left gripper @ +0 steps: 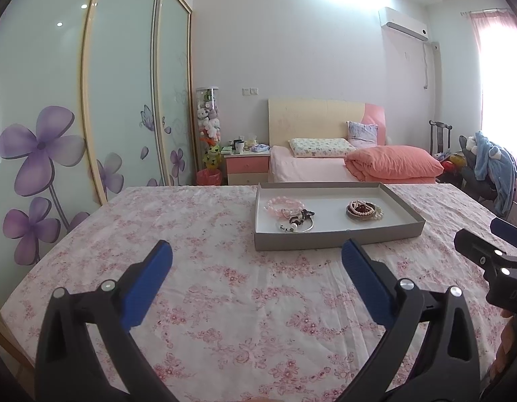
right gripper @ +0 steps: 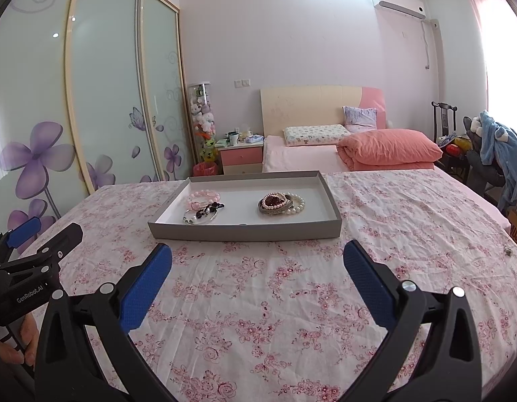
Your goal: Organize jewelry
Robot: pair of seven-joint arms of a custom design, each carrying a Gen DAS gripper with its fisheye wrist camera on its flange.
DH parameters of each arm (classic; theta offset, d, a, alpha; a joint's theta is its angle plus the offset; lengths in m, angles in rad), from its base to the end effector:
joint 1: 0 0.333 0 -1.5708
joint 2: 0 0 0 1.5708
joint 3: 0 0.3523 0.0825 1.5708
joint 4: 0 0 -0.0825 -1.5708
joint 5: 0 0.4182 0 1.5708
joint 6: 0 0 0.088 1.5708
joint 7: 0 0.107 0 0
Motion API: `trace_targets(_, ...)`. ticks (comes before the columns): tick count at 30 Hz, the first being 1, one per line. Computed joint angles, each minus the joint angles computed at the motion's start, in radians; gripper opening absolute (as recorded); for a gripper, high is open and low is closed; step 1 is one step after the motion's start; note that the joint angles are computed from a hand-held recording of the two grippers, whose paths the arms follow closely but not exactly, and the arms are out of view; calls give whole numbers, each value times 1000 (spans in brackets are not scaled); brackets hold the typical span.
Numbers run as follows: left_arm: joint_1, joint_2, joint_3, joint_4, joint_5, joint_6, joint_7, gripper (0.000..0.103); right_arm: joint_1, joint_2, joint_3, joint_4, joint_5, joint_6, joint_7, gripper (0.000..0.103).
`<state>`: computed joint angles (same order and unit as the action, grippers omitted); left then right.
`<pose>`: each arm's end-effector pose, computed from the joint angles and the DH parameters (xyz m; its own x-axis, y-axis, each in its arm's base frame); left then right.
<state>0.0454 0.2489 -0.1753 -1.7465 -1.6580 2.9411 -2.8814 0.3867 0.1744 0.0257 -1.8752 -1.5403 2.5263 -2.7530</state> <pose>0.6939 -0.0144 0.5010 -0.3651 -0.9302 -0.0384 -0.3370 0.1705 -0.9259 0.6141 0.2787 0.4829 -0.3064 -0.9451 -0.1138 -0.3454 0.2218 -0.9119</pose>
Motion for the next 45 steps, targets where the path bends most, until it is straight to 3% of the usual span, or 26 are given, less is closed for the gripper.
trace_targets(45, -1, 0, -15, -15, 36, 10, -28, 99, 0, 4, -4, -2, 18, 5, 6, 101)
